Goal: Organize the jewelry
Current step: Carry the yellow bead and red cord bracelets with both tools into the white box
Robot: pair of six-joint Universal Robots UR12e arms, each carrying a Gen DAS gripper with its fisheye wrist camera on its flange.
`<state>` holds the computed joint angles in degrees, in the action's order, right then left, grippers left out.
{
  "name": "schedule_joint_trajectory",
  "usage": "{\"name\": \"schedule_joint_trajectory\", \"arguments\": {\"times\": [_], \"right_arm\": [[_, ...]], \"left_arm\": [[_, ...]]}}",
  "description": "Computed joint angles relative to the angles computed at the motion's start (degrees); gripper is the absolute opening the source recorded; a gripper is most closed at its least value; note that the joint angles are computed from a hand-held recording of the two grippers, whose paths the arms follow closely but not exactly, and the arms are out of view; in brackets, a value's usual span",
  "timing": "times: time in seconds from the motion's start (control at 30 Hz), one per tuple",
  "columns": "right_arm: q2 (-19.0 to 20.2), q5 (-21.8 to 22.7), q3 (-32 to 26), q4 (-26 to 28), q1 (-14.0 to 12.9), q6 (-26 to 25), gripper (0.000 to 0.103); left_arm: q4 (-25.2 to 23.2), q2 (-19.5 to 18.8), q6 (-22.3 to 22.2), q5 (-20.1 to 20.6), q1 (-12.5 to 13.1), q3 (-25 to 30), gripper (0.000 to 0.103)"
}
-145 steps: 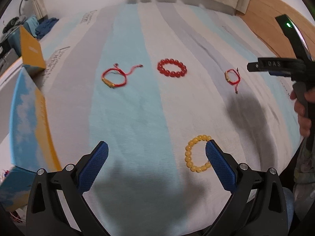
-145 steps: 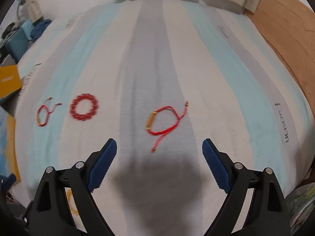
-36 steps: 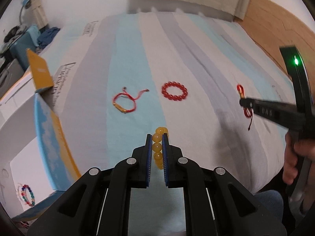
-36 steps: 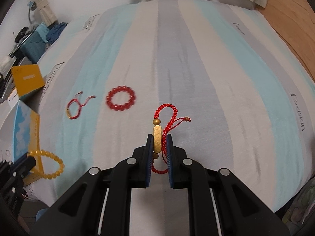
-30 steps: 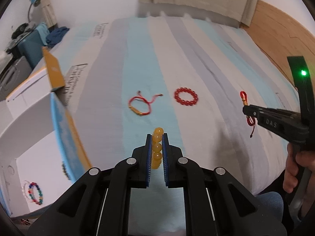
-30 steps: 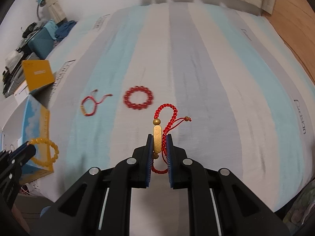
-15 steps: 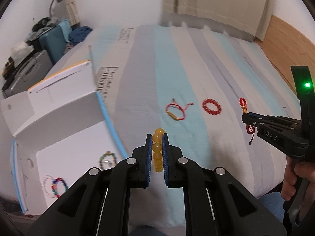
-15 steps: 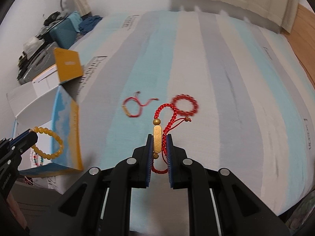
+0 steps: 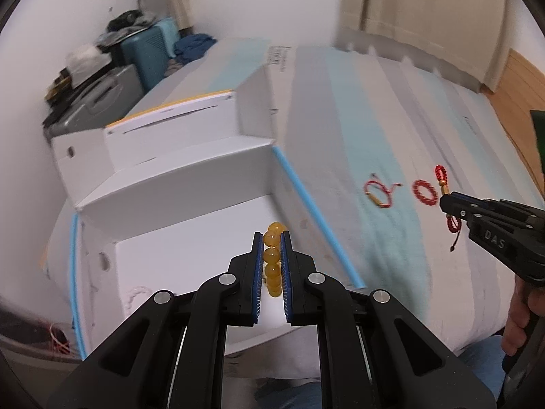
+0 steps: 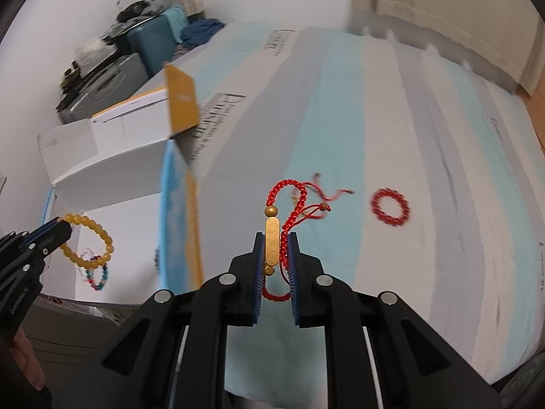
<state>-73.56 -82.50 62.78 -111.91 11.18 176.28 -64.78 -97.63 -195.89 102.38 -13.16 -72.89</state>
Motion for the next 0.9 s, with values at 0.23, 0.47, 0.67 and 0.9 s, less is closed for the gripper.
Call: {"name": "schedule_joint_trajectory", "arguments": {"times": [0.23,0.47,0.67,0.9], "right_arm": [[1.5,0.2,-2.1,0.3,3.5,-1.3,0.012],[3.2,0.6,-4.0,0.7,6.7,-3.0,0.012],[4.4,0.5,-4.7,2.0,8.8,-4.5,0.012],[6.1,-0.2,-5.2,4.3,10.1,-5.6,0.012]], "left_arm": [[-1.3,2.5,-1.3,1.2,2.6,-2.9,0.009],[-1.8,4.9,-2.5,2.0,5.0,-5.7,0.009],[-2.5,6.6,-3.7,1.8,6.7,-8.0,0.009],[-3.0,7.5,-4.1,0.7,8.3,-10.2,0.009]]}}
